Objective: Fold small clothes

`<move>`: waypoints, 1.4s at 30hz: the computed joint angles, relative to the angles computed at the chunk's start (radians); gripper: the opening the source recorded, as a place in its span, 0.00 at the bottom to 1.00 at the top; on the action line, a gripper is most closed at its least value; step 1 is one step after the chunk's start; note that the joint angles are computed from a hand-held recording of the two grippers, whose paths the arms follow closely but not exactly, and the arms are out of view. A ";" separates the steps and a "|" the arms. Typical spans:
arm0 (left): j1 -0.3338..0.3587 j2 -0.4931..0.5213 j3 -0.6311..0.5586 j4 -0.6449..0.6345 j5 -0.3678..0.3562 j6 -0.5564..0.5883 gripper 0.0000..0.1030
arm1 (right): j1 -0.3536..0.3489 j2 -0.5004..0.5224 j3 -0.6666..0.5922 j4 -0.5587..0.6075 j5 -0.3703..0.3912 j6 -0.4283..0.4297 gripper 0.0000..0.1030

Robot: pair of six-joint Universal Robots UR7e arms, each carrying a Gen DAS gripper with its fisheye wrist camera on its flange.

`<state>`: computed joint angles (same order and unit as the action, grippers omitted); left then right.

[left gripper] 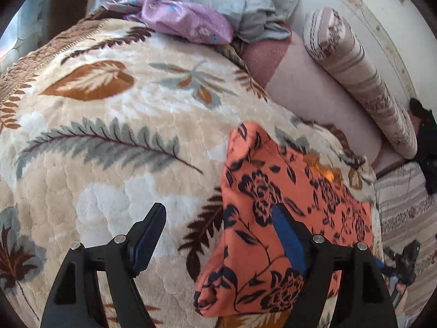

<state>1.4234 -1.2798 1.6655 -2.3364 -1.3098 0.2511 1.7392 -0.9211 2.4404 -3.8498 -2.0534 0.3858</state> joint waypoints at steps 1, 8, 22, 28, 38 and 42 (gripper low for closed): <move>-0.005 0.010 0.005 0.041 0.016 0.017 0.78 | -0.016 0.000 -0.018 0.050 0.024 0.002 0.91; -0.092 0.051 0.074 0.039 0.175 0.084 0.14 | 0.052 -0.006 -0.164 0.457 -0.061 0.059 0.24; -0.078 -0.370 0.296 0.227 0.005 0.128 0.45 | 0.467 -0.122 0.125 0.437 -0.191 0.466 0.53; -0.007 -0.415 0.382 0.140 0.091 0.142 0.65 | 0.551 -0.028 0.251 0.357 -0.257 0.752 0.89; -0.036 -0.288 0.284 0.071 0.037 0.153 0.64 | 0.521 -0.102 0.135 0.443 -0.385 0.531 0.89; -0.056 -0.224 0.266 0.036 0.071 0.160 0.64 | 0.447 -0.067 0.087 0.437 -0.418 0.421 0.89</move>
<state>1.3676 -1.5036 1.9319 -2.3002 -1.2390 0.4113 2.1864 -0.9877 2.5278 -3.4127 -2.4717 0.8064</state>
